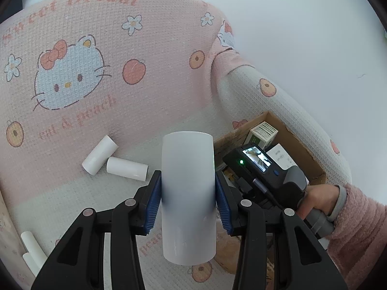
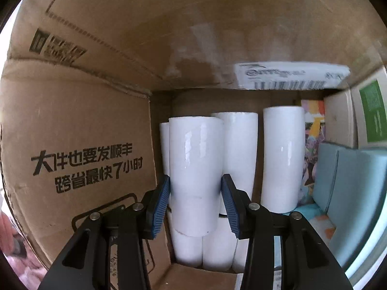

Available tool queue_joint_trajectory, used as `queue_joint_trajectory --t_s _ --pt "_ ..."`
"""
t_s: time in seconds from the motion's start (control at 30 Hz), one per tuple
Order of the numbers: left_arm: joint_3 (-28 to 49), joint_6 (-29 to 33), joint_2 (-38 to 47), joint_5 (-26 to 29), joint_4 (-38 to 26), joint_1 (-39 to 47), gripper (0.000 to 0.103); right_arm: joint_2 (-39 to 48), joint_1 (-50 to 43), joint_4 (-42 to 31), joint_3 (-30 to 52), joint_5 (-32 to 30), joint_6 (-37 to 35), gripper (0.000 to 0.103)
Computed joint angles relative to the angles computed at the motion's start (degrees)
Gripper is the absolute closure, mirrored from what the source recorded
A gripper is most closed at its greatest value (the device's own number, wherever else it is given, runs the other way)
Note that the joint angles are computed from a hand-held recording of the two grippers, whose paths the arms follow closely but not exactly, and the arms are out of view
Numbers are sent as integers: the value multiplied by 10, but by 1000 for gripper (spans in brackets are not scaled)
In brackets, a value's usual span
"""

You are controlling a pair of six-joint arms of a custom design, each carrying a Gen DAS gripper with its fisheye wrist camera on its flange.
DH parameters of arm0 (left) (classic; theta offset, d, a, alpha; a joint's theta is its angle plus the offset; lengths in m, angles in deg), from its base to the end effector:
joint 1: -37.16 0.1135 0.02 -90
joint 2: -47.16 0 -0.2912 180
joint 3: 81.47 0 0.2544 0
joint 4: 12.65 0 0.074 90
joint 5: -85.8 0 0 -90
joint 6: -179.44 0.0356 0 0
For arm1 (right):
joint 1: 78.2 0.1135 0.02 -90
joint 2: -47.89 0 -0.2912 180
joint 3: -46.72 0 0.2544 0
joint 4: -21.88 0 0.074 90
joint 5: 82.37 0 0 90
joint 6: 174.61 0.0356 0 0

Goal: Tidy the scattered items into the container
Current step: 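Lower the right tool's tube beside the standing tubes and open the right tool, then lower the left tool's tube into the box and open the left tool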

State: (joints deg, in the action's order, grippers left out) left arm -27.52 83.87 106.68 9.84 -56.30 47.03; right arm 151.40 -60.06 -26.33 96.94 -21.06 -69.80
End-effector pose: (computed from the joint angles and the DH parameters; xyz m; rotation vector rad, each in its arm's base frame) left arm 0.1950 0.0252 0.2576 -0.2144 2.4029 -0.2629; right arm 0.2029 0.0845 0.0896 0.0091 -2.7504 -0.5957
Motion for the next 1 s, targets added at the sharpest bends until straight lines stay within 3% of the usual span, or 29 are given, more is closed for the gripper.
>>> queue_joint_trajectory --t_s 0.1,0.17,0.23,0.5,0.6,0.63,0.67,0.8,0.9,1.0 --pt "4 -4 1 -9 -4 -16 57 -44 1 -4 -12 14 15 59" --pt "9 -5 0 -21 -9 -30 57 -77 5 -25 -10 28 6 43" --pt "14 -8 0 -32 -10 -47 57 -124 5 -54 -11 42 5 35" --pt "35 -31 18 -76 -18 -115 57 -351 17 -205 -7 131 45 28" --pt "52 -45 33 -90 -36 -143 57 -421 65 -247 16 153 112 21" --pt "57 -50 36 -89 -40 -152 57 -411 68 -240 26 163 117 19" --pt "61 -53 38 -86 -44 -161 57 -373 65 -180 31 172 120 18" --pt "84 -73 63 -94 -55 -202 57 -439 19 -261 28 201 75 18" --pt "102 -90 92 -111 -66 -229 57 -450 6 -238 1 217 69 18" --pt "122 -100 131 -88 -82 -229 57 -467 -14 -247 5 218 60 18"
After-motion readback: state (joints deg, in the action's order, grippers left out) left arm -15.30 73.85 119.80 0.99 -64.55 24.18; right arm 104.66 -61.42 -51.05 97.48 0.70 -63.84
